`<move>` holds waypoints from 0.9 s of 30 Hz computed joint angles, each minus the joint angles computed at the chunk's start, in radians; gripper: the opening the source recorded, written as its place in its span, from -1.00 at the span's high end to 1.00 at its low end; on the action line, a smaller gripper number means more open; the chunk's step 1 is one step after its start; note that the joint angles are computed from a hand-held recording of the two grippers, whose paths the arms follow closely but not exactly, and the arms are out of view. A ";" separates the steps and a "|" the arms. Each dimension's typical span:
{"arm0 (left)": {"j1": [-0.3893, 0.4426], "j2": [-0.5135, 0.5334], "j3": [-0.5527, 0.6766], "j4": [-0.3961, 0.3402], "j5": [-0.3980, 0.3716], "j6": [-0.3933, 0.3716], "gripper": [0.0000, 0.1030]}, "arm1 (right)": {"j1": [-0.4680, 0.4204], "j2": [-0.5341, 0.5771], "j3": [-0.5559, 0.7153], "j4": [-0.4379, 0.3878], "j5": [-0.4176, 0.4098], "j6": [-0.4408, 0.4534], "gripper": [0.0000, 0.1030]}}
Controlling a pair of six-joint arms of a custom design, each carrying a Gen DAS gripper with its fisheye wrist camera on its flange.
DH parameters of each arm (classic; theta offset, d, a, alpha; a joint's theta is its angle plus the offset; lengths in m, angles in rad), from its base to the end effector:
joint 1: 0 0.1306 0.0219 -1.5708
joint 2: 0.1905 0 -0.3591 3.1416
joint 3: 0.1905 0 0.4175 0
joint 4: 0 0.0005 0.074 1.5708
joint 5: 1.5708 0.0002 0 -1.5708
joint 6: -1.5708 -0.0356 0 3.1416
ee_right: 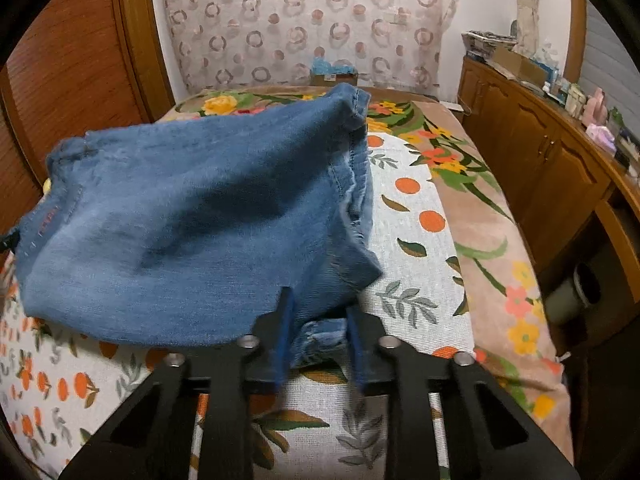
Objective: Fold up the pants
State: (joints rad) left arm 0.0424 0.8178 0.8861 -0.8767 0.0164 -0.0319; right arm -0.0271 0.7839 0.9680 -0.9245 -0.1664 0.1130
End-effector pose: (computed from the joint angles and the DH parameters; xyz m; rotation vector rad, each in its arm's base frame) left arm 0.3222 0.0126 0.3835 -0.0046 2.3791 0.0159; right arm 0.3111 -0.0030 0.4304 -0.1832 2.2943 0.1204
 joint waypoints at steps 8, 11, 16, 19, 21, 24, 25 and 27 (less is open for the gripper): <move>0.004 -0.071 0.021 0.009 0.007 0.020 0.73 | -0.071 -0.083 -0.008 0.037 -0.122 -0.002 0.71; 0.000 -0.107 0.028 0.009 0.010 0.020 0.73 | -0.083 -0.133 -0.015 0.041 -0.136 -0.002 0.71; 0.012 -0.184 0.019 0.001 0.039 0.018 0.75 | -0.099 -0.230 -0.040 0.023 -0.139 0.013 0.71; 0.034 -0.224 0.011 -0.015 0.068 0.012 0.75 | -0.136 -0.293 -0.057 0.000 -0.168 0.025 0.71; 0.060 -0.258 0.003 -0.031 0.102 0.007 0.75 | -0.153 -0.332 -0.073 -0.013 -0.178 0.028 0.71; 0.095 -0.311 -0.011 -0.057 0.152 -0.006 0.75 | -0.184 -0.397 -0.100 -0.044 -0.201 0.041 0.71; 0.102 -0.327 -0.015 -0.066 0.163 -0.008 0.75 | -0.189 -0.414 -0.107 -0.054 -0.205 0.050 0.71; 0.119 -0.360 -0.028 -0.082 0.191 -0.009 0.75 | -0.200 -0.455 -0.122 -0.080 -0.212 0.065 0.71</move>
